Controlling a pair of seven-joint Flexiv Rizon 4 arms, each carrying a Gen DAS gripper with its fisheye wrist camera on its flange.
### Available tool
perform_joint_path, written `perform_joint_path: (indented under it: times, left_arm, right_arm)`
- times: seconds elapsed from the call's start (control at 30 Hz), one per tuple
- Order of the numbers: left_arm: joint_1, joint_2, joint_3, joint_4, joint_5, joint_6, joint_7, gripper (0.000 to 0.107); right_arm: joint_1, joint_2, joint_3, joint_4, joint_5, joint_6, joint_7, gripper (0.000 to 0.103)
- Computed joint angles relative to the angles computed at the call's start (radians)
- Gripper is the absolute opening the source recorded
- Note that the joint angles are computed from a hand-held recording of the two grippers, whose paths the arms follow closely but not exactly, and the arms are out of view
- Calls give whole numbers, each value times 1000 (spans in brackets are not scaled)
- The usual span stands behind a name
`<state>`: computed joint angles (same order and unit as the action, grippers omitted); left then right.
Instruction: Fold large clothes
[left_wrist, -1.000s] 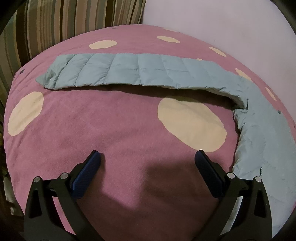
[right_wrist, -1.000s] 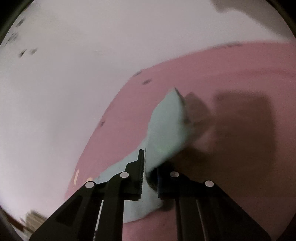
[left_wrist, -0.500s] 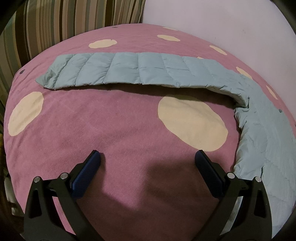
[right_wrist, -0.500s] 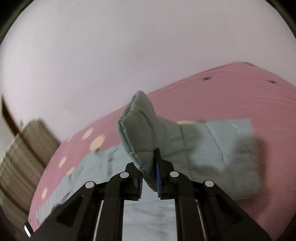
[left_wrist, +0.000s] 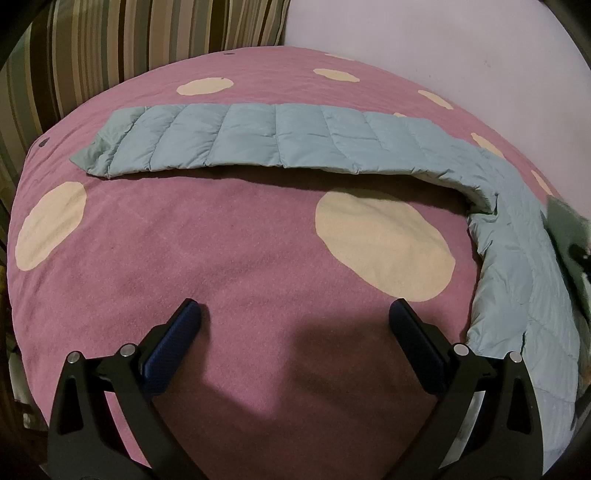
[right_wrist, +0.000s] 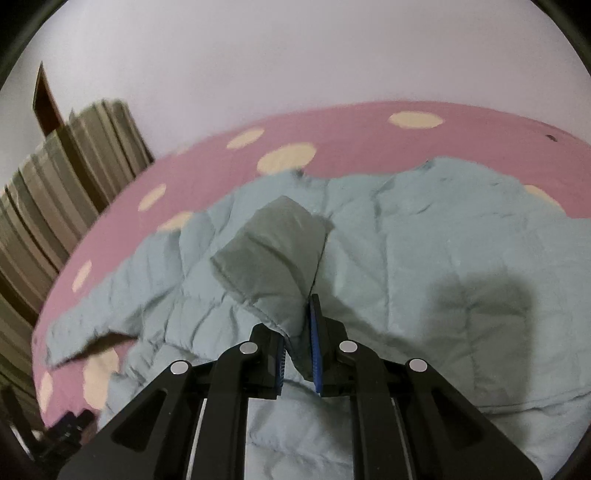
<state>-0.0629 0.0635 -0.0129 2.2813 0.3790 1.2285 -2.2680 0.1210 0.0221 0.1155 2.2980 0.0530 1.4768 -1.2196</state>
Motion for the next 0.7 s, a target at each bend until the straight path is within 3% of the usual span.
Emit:
perform_joint_path:
  times: [0.1,0.13,0.17,0.27,0.33,0.47,0.57,0.7]
  left_arm:
    - [1,0,0,0,1,-2,0,101]
    - [1,-1,-2,-1,5,-2,-4,101]
    - [1,-1,-1,-1,5,-3,-4,101]
    - [0,-2,-1,-4,9,-7,-5,101]
    - [-1,-2,-1,-4,9,-7,-6,101]
    - [-1,-3,-2,-8,17,-14,-10,101]
    - [-2,-4,-2,-10,22,-17,-14,101]
    - [-3,-5,-3,-14,28,-23,-17,101]
  right_arm:
    - [11,-33,6,-9,-57,-26,41,15]
    - [13,-47,5,-6,-79,-18,57,21]
    - [14,-48,14,4,-59,-6,41,32]
    - [19,-22,49,-22,179,-28,-154,64]
    - [29,24,46,-5,245,-17,-216,64]
    - [15,127,-1,59,219,21,-214,61]
    - [-89,147,-32,96,82,46,-117,46]
    - [-209,81,-118,67,-12,48,-14,45]
